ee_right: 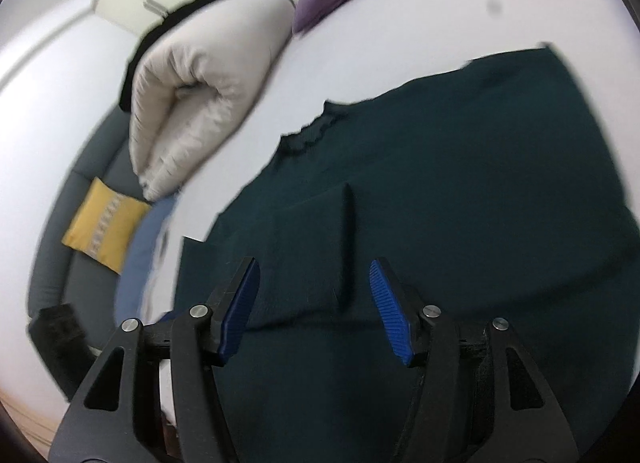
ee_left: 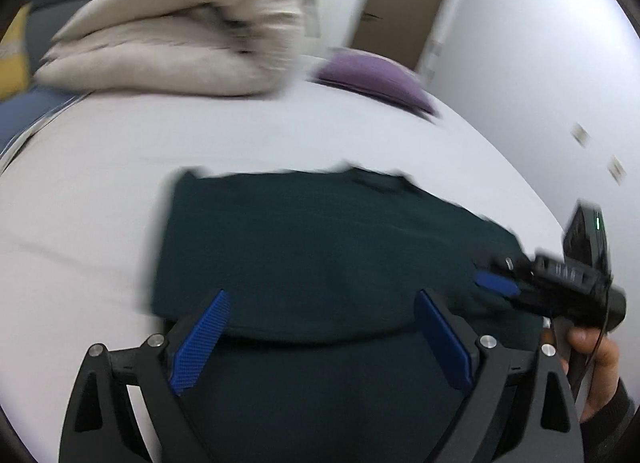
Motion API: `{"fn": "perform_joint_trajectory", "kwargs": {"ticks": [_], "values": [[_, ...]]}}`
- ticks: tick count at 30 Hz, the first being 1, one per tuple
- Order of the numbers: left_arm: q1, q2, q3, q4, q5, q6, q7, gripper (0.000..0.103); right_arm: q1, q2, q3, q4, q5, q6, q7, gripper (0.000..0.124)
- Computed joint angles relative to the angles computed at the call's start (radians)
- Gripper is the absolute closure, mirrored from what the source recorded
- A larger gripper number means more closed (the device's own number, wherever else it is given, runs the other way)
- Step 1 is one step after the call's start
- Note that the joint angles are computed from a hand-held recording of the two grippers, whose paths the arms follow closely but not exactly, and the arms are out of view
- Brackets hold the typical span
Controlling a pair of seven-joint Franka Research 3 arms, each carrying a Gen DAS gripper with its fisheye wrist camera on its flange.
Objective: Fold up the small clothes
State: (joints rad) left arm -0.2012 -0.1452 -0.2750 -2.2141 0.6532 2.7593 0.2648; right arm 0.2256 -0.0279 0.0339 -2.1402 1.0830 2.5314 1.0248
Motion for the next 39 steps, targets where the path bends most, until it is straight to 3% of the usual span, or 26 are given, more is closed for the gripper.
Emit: {"fn": "perform_joint_trajectory", "kwargs": {"ticks": [4, 6, 8, 10, 17, 21, 24, 28, 31, 33, 35, 39], "values": [[0.078, -0.084, 0.042, -0.099, 0.009, 0.002, -0.079, 0.012, 0.025, 0.147, 0.025, 0.131, -0.269, 0.023, 0.230, 0.068], [0.097, -0.092, 0.060, -0.119, -0.023, 0.017, -0.063, 0.012, 0.035, 0.177, 0.037, 0.157, -0.325, 0.069, 0.269, 0.076], [0.116, -0.092, 0.070, -0.136, -0.045, 0.043, -0.052, 0.013, 0.046, 0.192, 0.038, 0.182, -0.429, 0.068, 0.326, 0.112], [0.123, -0.078, 0.073, -0.134, -0.071, 0.048, -0.025, 0.013, 0.061, 0.188, 0.033, 0.184, -0.547, 0.081, 0.375, 0.117], [0.113, 0.005, 0.072, -0.082, -0.135, 0.040, 0.054, 0.020, 0.045, 0.102, 0.042, 0.104, -0.542, 0.171, 0.355, 0.117], [0.110, 0.042, 0.072, -0.049, -0.130, 0.001, 0.050, 0.022, 0.016, 0.130, 0.035, 0.124, -0.484, 0.124, 0.322, 0.117], [0.106, 0.069, 0.083, -0.021, -0.137, -0.018, 0.063, 0.025, 0.013, 0.142, 0.037, 0.118, -0.498, 0.151, 0.310, 0.117], [0.106, 0.127, 0.107, 0.024, -0.210, 0.001, 0.128, 0.035, 0.003, 0.144, 0.047, 0.114, -0.424, 0.185, 0.264, 0.117], [0.100, 0.185, 0.112, 0.083, -0.247, -0.028, 0.201, 0.041, 0.009, 0.146, 0.043, 0.110, -0.453, 0.183, 0.269, 0.117], [0.093, 0.209, 0.116, 0.109, -0.220, -0.046, 0.204, 0.051, 0.007, 0.152, 0.040, 0.108, -0.466, 0.171, 0.276, 0.117], [0.089, 0.223, 0.117, 0.129, -0.223, -0.050, 0.248, 0.083, 0.000, 0.153, 0.044, 0.101, -0.438, 0.176, 0.254, 0.117], [0.059, 0.246, 0.122, 0.182, -0.108, -0.118, 0.266, 0.093, 0.009, 0.142, 0.040, 0.079, -0.469, 0.231, 0.273, 0.118]]}}
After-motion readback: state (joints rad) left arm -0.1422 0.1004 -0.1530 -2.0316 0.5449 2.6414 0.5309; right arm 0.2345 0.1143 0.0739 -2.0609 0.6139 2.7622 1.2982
